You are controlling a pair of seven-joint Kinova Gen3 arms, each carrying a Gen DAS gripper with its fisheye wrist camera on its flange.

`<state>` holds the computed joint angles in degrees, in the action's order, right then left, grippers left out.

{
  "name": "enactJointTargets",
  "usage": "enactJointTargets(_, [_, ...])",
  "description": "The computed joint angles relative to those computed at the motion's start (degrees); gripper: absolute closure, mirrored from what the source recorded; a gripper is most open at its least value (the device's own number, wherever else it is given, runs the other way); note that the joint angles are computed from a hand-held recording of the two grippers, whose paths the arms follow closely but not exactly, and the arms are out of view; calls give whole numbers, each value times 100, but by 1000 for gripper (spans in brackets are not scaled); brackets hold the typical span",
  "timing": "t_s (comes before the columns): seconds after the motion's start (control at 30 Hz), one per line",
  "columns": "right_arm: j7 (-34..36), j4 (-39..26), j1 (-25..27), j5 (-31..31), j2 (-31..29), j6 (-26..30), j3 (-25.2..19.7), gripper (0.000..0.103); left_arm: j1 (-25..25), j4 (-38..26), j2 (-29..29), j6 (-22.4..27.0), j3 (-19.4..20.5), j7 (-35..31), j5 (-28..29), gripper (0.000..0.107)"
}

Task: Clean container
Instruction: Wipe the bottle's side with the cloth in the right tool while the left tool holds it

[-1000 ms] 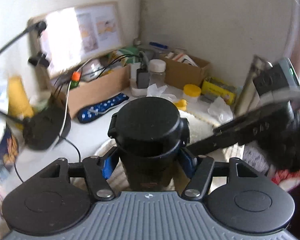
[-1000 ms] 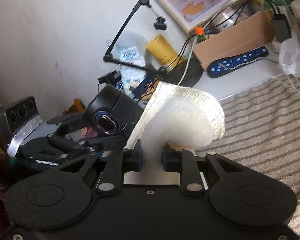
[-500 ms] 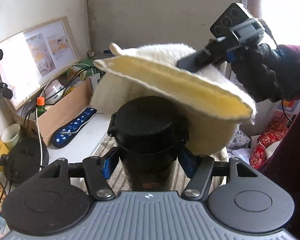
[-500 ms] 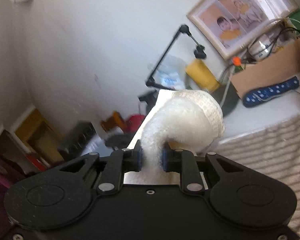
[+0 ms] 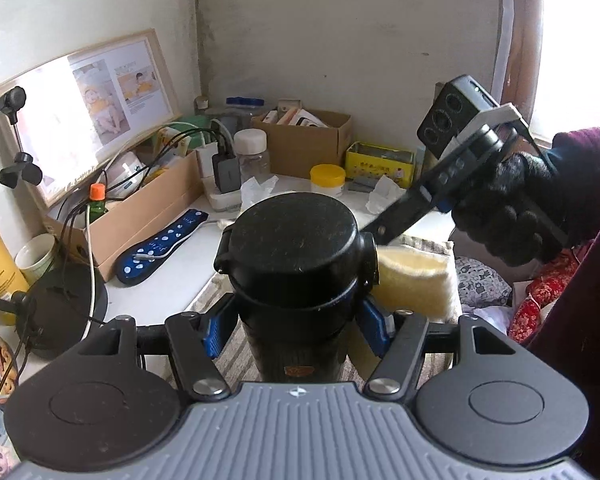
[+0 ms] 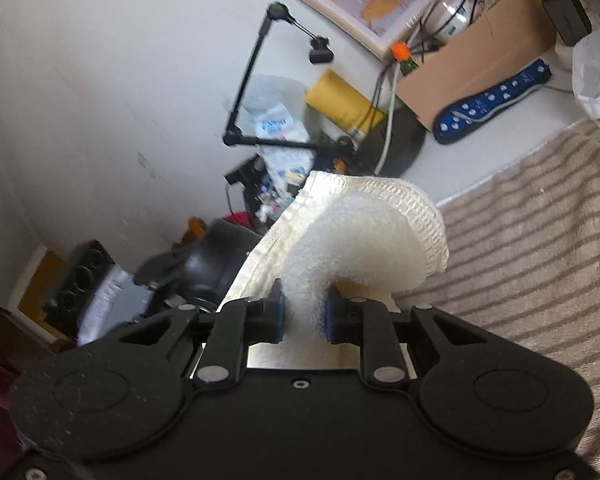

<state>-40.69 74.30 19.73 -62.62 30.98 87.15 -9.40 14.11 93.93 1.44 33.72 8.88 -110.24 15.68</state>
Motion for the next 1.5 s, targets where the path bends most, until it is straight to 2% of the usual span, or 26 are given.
enactJointTargets(0.17, [48,-47,-189,397,-39,-193,70,84,55,43,-42,-51,17,288,-207,44])
enactJointTargets(0.4, [232,8,-466,1013,-154,-480,100,84,60,348,-256,-270,-24,507,-216,44])
enactJointTargets(0.8, [352,33,-760,1425,-182,-788,71,85,55,987,-817,-487,-89,1165,-433,44])
enactJointTargets(1.1, [882,568,-1031,2003,-580,-1607,118,85,110,1217,-987,-584,-160,1183,-409,44])
enactJointTargets(1.17, [775,522,-962,1874,-539,-1466,125,84,128,1175,-974,-514,-189,1107,-394,44])
enactJointTargets(1.3, [195,268,-574,1183,-160,-729,77,84,172,1014,-896,-306,-258,757,-296,44])
enactJointTargets(1.5, [107,332,-262,533,-76,-229,-28,84,158,666,-679,-35,-151,378,-380,44])
